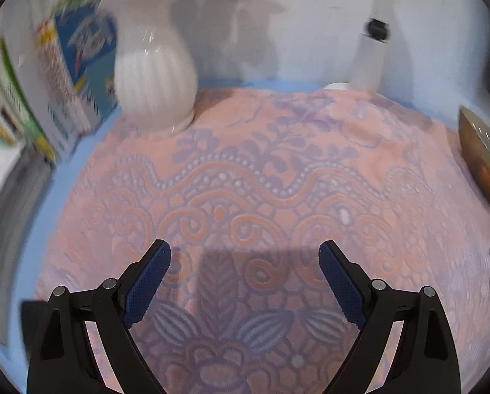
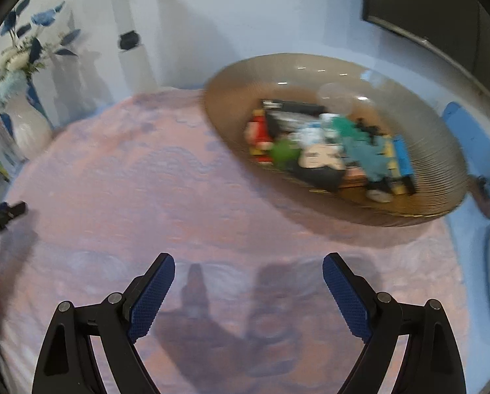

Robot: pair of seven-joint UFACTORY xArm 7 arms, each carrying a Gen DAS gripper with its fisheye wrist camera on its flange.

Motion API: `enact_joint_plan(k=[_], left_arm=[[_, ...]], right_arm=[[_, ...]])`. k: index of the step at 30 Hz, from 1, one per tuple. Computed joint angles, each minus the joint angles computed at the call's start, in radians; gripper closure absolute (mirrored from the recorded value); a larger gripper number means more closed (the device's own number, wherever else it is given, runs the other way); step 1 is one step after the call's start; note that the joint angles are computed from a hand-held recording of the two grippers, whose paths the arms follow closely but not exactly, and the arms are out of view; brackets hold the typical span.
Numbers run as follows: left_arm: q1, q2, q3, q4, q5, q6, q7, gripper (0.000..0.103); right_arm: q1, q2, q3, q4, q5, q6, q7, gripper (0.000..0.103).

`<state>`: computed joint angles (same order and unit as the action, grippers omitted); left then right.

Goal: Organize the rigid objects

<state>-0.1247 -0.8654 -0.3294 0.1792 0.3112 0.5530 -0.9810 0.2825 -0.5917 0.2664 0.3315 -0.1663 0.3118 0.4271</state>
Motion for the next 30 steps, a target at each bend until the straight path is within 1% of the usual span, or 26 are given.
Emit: enact_joint_plan(k=[1, 2, 3, 4, 6, 9, 11, 12, 14, 16, 22, 30], left_arm=[[-0.002, 0.027, 0.029, -0.011, -0.016, -0.026, 0.009, 0.011], [0.015, 0.044, 0.016, -0.017, -0.003, -0.051, 0.004, 0.003], [0.015, 0.051, -0.001, -0.012, 0.007, -0.051, 0.005, 0.000], [0.019, 0.074, -0.027, 0.008, 0.019, -0.027, 0.002, 0.000], [0.025, 0.081, -0.043, 0.015, 0.033, -0.022, -0.021, 0.000], [0.004, 0.067, -0.005, -0.006, 0.023, -0.042, -0.015, 0.000], [0.006, 0.066, -0.005, -0.009, 0.025, -0.043, -0.015, 0.000], [0.005, 0.066, -0.009, -0.008, 0.025, -0.039, -0.018, 0.000], [0.007, 0.072, -0.007, -0.004, 0.026, -0.040, -0.018, 0.000], [0.004, 0.068, -0.004, -0.002, 0.024, -0.036, -0.015, 0.000], [0.014, 0.080, -0.003, 0.001, 0.030, -0.046, -0.009, 0.000], [0.018, 0.080, -0.002, -0.003, 0.031, -0.054, -0.004, 0.000]], right_arm=[[-0.025, 0.000, 0.013, -0.002, -0.019, -0.002, 0.006, 0.012], [-0.037, 0.004, 0.012, -0.006, -0.029, -0.008, 0.005, 0.012], [-0.041, 0.013, 0.006, -0.008, -0.032, -0.017, 0.001, 0.012], [-0.047, 0.027, 0.003, -0.011, -0.032, -0.030, 0.003, 0.012], [-0.047, 0.070, 0.001, -0.007, -0.028, -0.039, 0.005, 0.011], [-0.066, 0.042, 0.036, -0.019, -0.057, -0.054, 0.029, 0.005], [-0.076, 0.054, 0.056, -0.005, -0.069, -0.030, 0.050, 0.004], [-0.069, 0.057, 0.050, -0.003, -0.068, -0.028, 0.053, 0.003], [-0.034, 0.064, 0.009, -0.004, -0.043, -0.032, 0.037, 0.003], [-0.018, 0.069, -0.022, -0.017, -0.025, -0.057, 0.018, 0.001], [-0.015, 0.060, -0.036, -0.019, -0.008, -0.046, -0.019, 0.000], [-0.025, 0.076, -0.041, -0.019, 0.012, -0.067, -0.035, 0.000]])
